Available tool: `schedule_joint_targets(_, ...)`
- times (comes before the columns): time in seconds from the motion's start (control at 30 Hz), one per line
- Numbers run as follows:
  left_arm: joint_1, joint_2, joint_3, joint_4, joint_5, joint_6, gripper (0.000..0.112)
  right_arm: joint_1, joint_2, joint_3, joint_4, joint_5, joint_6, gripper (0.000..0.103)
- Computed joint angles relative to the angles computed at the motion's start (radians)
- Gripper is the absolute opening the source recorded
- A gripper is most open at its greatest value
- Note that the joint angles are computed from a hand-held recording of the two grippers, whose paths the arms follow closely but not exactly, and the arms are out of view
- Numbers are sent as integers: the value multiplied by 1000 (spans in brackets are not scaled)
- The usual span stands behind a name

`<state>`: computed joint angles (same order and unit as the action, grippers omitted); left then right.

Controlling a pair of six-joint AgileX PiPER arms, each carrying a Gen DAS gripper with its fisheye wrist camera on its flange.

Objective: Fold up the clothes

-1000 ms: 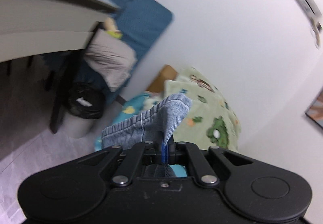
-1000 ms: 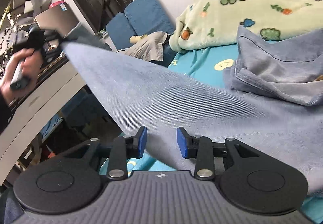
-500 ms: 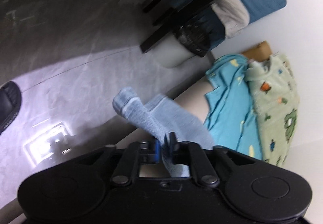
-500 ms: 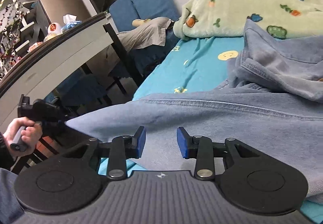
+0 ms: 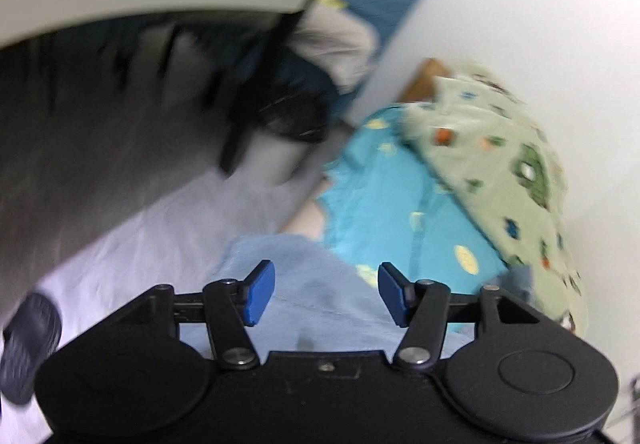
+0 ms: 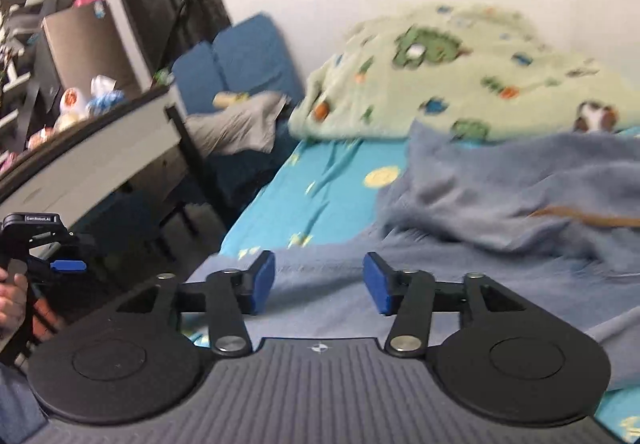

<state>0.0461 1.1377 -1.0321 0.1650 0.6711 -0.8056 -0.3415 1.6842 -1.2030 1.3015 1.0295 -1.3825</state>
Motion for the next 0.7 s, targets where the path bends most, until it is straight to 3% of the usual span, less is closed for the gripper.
schedule_joint_targets(0.07, -155, 36, -39, 176, 12, -170, 54, -29, -3, -23, -30, 1, 44, 60)
schedule_joint_targets(0.2, -380, 119, -77, 363, -8, -349, 54, -72, -21, -47, -87, -55, 97, 60)
schedule_joint_targets(0.33, -520, 198, -80, 456, -54, -447, 55, -123, -20, -80, -125, -130, 205, 63)
schedule_joint_targets(0.4, -549, 217, -58, 444, -94, -445, 55, -145, -10, -104, -150, -220, 289, 66)
schedule_joint_targets(0.47, -570, 243, -46, 429, -124, -419, 55, -161, 18, -151, -233, -314, 459, 75)
schedule_joint_targets(0.57, -578, 281, -32, 401, -150, -371, 55, -184, 102, -225, -393, -461, 759, 80)
schedule_joint_targets(0.63, -583, 288, -18, 386, -165, -350, 55, -198, 174, -282, -512, -507, 959, 80)
schedule_joint_targets(0.7, -579, 278, 4, 393, -187, -357, 56, -203, 255, -366, -667, -497, 1159, 80)
